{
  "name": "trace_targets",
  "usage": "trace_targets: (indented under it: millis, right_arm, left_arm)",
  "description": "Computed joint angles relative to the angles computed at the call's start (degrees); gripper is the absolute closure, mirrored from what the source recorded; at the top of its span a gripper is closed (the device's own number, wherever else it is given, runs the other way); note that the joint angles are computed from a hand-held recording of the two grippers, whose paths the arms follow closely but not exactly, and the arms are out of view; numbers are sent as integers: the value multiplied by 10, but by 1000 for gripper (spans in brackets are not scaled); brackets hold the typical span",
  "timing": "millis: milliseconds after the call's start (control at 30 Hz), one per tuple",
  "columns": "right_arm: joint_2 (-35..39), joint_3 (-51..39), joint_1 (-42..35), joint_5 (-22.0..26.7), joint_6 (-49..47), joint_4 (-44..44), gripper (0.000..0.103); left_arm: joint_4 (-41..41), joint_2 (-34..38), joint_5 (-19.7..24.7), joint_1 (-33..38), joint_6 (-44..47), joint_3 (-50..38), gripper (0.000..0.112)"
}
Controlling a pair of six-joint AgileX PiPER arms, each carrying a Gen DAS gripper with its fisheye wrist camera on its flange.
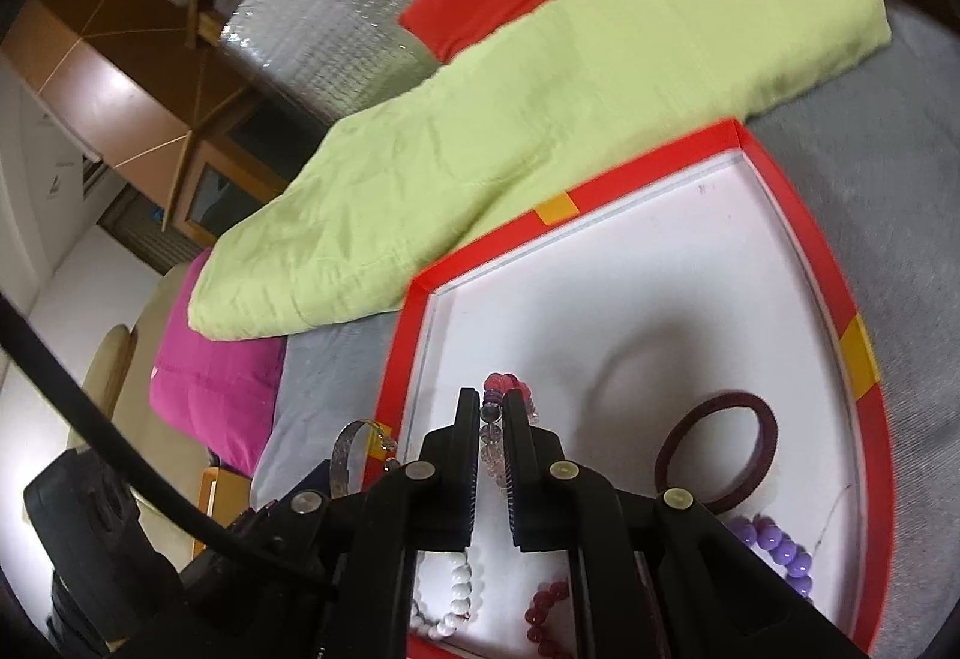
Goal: Organize jewelry
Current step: 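Lower the silver bangle into the red box with left tool while right tool lowers its bracelet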
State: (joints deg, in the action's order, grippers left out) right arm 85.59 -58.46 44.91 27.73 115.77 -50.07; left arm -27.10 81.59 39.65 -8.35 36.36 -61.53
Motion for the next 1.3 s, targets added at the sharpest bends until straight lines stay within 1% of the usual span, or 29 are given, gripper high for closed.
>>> trace_targets:
  millis: [167, 300, 1033, 1300]
  right_arm:
    - [5, -2, 0, 4, 12, -10, 95]
    - [6, 2, -3, -2, 20, -10, 95]
    - [-1, 23, -9, 9, 24, 8, 95]
    - [-6, 29, -12, 7, 22, 14, 95]
  left_arm:
    - [12, 14, -8, -7, -13, -1, 50]
    - [42, 17, -26, -21, -37, 5, 50]
    - [99, 35, -41, -46, -96, 8, 50]
    - [103, 36, -36, -44, -104, 4, 50]
